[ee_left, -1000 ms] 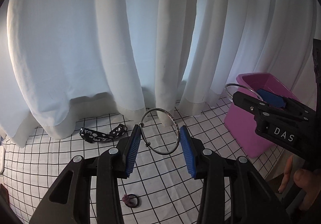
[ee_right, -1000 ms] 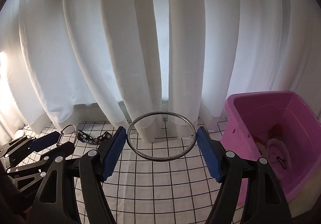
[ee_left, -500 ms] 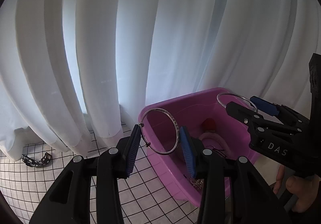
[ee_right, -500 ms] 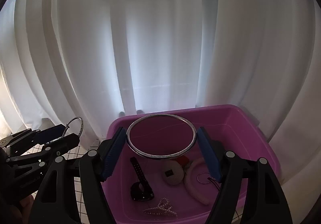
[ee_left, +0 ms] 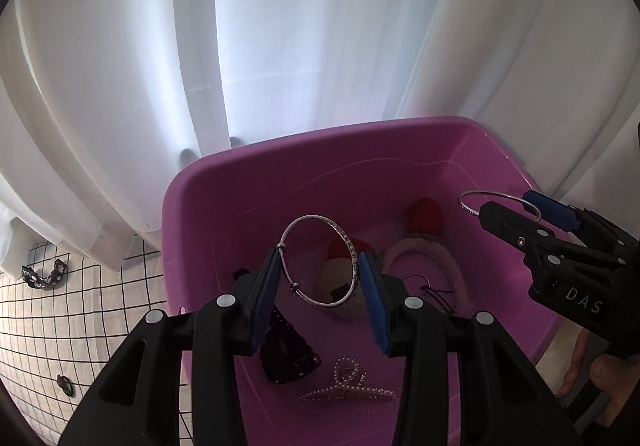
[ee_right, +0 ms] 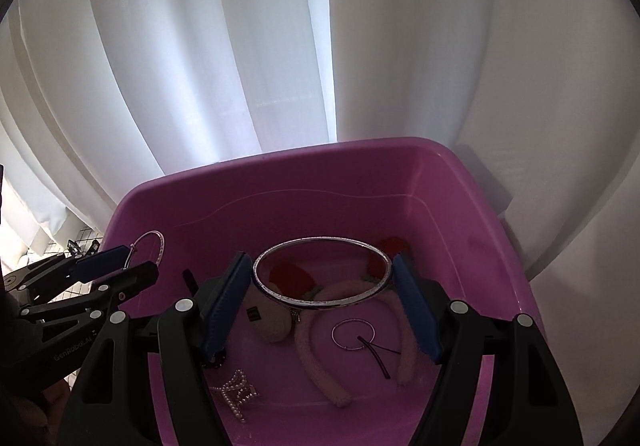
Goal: Organize jewelry
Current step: 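Open the left tool to drop the bangle while the right tool releases the hoop into the basin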
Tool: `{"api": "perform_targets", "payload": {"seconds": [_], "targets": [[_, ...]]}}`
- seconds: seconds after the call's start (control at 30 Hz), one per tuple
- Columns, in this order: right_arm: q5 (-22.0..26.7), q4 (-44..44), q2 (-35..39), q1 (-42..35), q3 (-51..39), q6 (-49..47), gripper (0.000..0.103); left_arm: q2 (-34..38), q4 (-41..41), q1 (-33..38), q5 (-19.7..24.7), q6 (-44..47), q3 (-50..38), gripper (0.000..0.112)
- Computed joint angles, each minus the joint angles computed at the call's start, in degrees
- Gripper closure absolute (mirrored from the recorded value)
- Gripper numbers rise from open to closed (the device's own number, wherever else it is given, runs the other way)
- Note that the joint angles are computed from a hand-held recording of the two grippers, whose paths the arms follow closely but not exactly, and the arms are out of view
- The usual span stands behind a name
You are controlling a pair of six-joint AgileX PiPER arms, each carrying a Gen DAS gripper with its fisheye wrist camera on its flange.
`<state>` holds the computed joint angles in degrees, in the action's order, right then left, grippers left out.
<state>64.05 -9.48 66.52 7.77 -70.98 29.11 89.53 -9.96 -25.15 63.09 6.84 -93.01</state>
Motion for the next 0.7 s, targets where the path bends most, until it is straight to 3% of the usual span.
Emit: {"api": "perform_targets", "payload": {"seconds": [0.17, 0.47, 0.53, 0.6, 0.7], "targets": [[-1.6, 7.74, 4.15, -6.05, 0.71, -8.32, 0.033, 4.43, 3.31, -0.86, 2.59, -4.8, -2.62, 0.072], [-1.72, 10.82, 8.83, -8.66, -1.16, -13.12, 0.033, 7.26, 6.26, -2.02, 5.21, -8.77, -5.76, 0.071], [-1.67, 11.76, 9.24, -9.68, -1.54, -13.91, 0.032, 7.58, 7.14, -2.46, 5.67, -9.57, -6.33, 0.066], [-1.2, 11.19, 8.96, -9.86, -1.86, -12.63, 0.032, 7.51, 8.1, -2.78, 5.66, -10.67, -6.65, 0.038], [-0.4, 12.51, 9.2, -11.52, -2.04, -12.55, 0.032, 6.96, 8.29, -2.73, 4.75, -11.14, -6.68, 0.036]]}}
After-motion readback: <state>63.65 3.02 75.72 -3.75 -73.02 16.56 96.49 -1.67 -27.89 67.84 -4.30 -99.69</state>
